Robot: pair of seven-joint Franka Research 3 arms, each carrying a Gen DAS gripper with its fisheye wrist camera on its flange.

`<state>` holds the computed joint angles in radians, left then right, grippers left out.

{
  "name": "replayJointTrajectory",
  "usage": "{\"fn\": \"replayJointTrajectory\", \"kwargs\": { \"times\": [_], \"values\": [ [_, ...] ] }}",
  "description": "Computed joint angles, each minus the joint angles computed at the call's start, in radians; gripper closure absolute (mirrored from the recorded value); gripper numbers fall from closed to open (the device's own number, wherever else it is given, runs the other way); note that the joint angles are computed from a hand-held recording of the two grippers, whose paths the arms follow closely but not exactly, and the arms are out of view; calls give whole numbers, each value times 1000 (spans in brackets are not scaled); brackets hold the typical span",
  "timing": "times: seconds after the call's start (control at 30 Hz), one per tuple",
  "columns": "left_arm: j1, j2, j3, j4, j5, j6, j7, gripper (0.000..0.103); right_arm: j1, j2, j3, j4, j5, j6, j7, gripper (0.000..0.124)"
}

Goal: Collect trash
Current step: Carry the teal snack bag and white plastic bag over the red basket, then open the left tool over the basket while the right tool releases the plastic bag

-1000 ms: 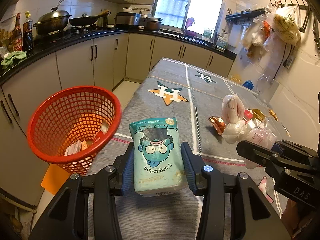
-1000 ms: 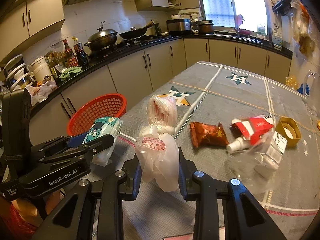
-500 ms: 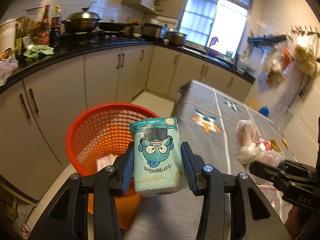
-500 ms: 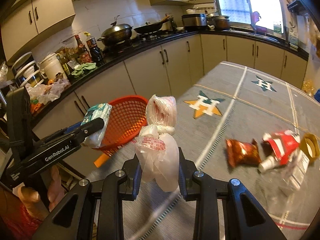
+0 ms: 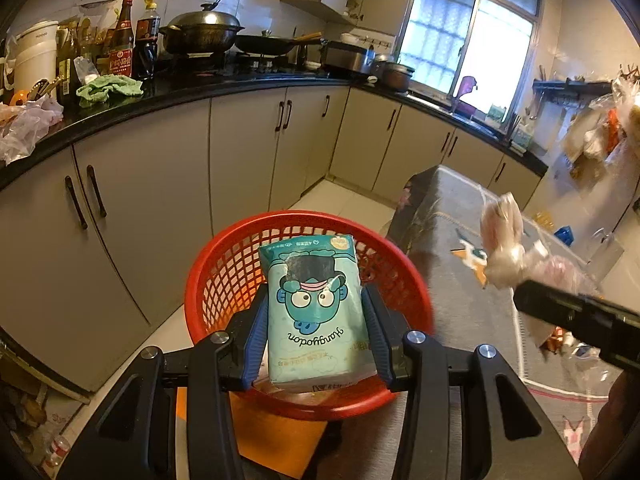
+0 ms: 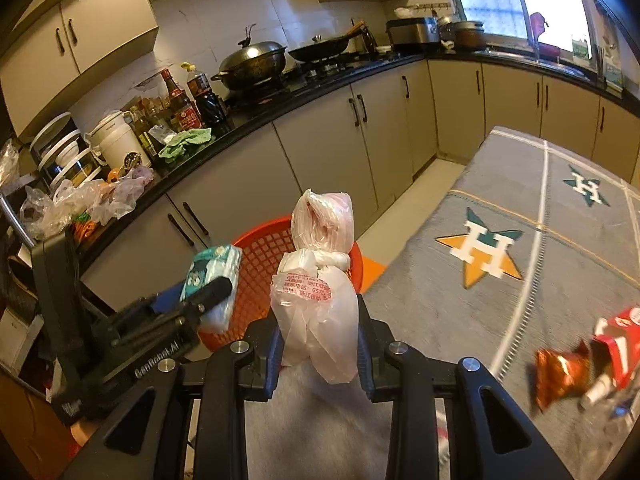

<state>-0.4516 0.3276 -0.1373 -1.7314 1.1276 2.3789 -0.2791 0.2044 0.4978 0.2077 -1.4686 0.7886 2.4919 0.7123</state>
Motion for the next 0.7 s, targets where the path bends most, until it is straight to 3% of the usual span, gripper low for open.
{"fn": "replayJointTrajectory", "kwargs": {
  "times": [0.4,0.7],
  "values": [
    [32,31,21,-2,-50,47,51,60,55,230,-15,320,-169,-142,204,90],
    [37,42,30,1,-64,70,63,60,66,306,-9,432,-218,-202,287,88]
  ]
}}
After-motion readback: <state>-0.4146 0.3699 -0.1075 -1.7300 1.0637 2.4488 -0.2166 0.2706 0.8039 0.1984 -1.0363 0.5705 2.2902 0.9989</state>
